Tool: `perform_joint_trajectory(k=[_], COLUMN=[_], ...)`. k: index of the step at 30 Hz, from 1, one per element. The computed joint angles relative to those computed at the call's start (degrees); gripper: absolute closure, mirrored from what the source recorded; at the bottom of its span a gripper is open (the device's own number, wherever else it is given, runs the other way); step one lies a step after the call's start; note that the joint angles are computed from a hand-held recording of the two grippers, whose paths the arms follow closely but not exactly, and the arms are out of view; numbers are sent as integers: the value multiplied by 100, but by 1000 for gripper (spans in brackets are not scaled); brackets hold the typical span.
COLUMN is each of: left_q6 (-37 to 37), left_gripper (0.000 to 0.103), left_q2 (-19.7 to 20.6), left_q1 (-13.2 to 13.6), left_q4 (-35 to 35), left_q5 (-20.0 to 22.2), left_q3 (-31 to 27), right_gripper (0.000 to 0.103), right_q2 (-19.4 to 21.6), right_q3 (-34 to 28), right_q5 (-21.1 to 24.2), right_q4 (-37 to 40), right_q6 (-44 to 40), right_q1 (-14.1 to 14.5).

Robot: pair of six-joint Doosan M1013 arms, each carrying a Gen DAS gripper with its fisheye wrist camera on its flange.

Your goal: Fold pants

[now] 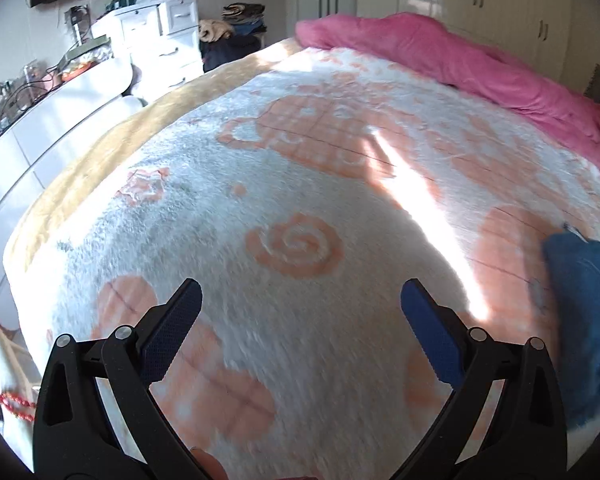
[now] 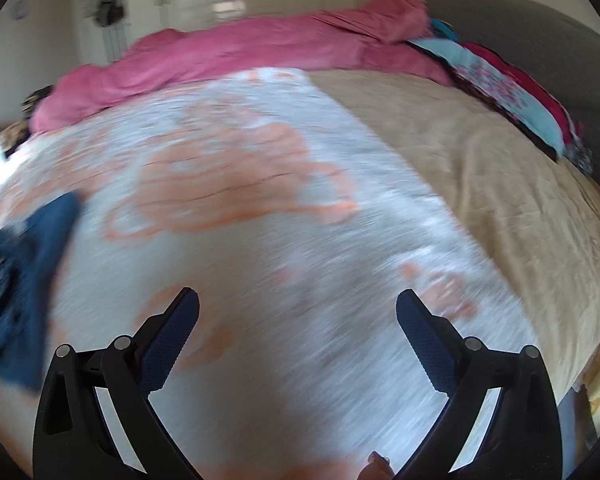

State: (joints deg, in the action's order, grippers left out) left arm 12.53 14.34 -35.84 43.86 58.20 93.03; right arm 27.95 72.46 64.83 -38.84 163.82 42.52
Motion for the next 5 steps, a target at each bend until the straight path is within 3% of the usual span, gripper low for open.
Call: perform_joint_trajectory(k=[3,5], left_q6=[489,1022], left_gripper=[9,8], left_q2=[406,641], left_q1=[510,712], left_q4=[-487,-1004], left_q5=[-23,59], left_q3=[-334,-491], right_gripper=[4,4], right_q2=[149,223], right_q3=[-118,-92], right_q5=[536,554], right_q4=[142,251], right_q6=[-60,-38], right_q1=[-387,-610])
